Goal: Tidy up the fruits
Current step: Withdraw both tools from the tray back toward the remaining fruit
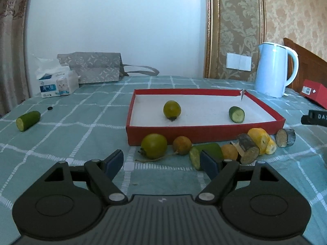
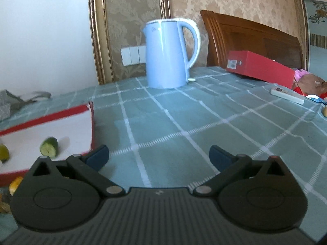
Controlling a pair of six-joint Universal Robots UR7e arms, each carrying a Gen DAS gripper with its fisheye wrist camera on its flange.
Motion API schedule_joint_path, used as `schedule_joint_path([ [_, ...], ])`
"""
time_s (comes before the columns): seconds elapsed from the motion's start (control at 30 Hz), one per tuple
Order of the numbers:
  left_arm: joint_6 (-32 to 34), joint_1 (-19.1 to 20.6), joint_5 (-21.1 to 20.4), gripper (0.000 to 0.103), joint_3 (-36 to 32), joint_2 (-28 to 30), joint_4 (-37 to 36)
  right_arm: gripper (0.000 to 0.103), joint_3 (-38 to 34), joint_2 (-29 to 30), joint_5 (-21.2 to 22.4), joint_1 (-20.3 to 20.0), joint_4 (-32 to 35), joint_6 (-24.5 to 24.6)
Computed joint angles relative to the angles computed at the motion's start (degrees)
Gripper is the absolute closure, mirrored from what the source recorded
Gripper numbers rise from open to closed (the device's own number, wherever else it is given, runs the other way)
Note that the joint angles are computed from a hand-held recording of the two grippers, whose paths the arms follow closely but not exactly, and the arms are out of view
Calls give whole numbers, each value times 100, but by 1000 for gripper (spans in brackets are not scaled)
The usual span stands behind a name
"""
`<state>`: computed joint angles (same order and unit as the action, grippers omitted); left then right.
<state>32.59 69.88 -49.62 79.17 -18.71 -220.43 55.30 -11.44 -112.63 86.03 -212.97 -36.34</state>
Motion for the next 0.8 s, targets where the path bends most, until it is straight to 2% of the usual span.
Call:
schedule_joint_path([
  [0.13, -147, -20, 6, 21, 74, -31, 34, 0, 180, -96, 46, -28, 31, 63],
  [0.3, -208, -30, 177, 21, 55, -40, 4, 0, 527, -316, 166, -78, 258, 393],
  [0.47, -346, 79, 226, 21, -153, -147, 328, 0, 533, -304, 165, -52, 346, 274],
  [0.6, -706, 170, 463, 21, -540, -108, 793, 0, 526, -295, 137, -45, 324, 285],
  [0.7, -957, 221, 341, 19, -541, -167, 1044, 0, 504, -288, 107, -36, 322, 289],
  [0.8, -863, 208, 296, 20, -549, -139, 984, 0, 479, -271, 60, -24, 322, 266],
])
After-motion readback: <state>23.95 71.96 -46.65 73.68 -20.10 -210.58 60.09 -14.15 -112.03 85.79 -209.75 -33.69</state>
